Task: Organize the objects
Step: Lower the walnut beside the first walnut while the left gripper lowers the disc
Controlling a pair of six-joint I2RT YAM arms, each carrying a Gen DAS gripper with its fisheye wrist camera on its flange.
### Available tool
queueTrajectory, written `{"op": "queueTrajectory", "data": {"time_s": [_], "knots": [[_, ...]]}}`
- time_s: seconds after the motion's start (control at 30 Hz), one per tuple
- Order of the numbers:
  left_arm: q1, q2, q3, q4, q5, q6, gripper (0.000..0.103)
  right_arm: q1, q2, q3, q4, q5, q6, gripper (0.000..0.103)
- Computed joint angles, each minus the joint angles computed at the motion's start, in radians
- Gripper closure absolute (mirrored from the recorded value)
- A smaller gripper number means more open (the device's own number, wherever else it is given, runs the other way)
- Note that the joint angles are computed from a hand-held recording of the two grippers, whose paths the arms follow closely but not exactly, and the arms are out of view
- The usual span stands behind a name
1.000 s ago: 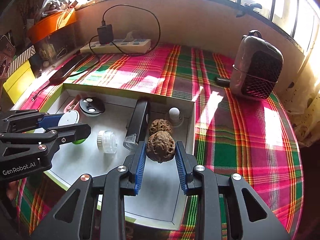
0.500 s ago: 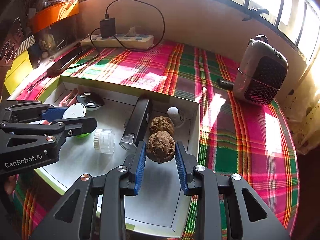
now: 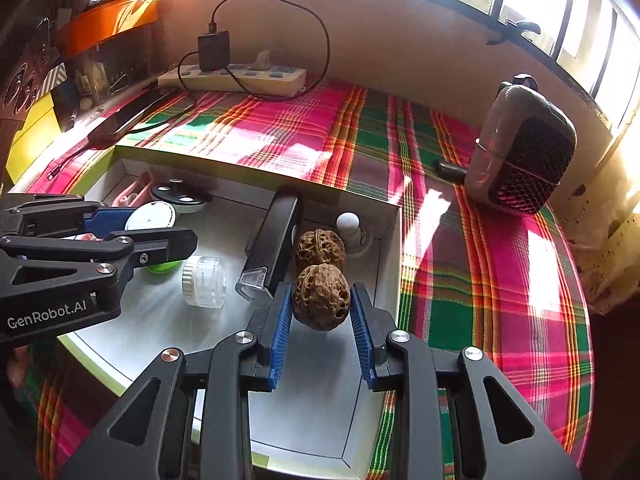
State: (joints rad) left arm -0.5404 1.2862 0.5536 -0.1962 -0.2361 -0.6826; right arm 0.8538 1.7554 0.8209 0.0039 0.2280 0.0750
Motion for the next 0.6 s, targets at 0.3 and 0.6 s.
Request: {"op": "queueTrajectory", "data": {"time_s": [0.3,0.6], "knots": [[-0.017,0.016,0.016,-0.015,-0.023,-0.002,0.071,0.013,-0.003,-0.001,0.002,0.031,-0.004,0.072],[-0.025,0.016,0.018,-0.030,-0.037,0.002,0.071,0.026,-0.009,-0.006,0.001,0.057,0.000,0.072]]}}
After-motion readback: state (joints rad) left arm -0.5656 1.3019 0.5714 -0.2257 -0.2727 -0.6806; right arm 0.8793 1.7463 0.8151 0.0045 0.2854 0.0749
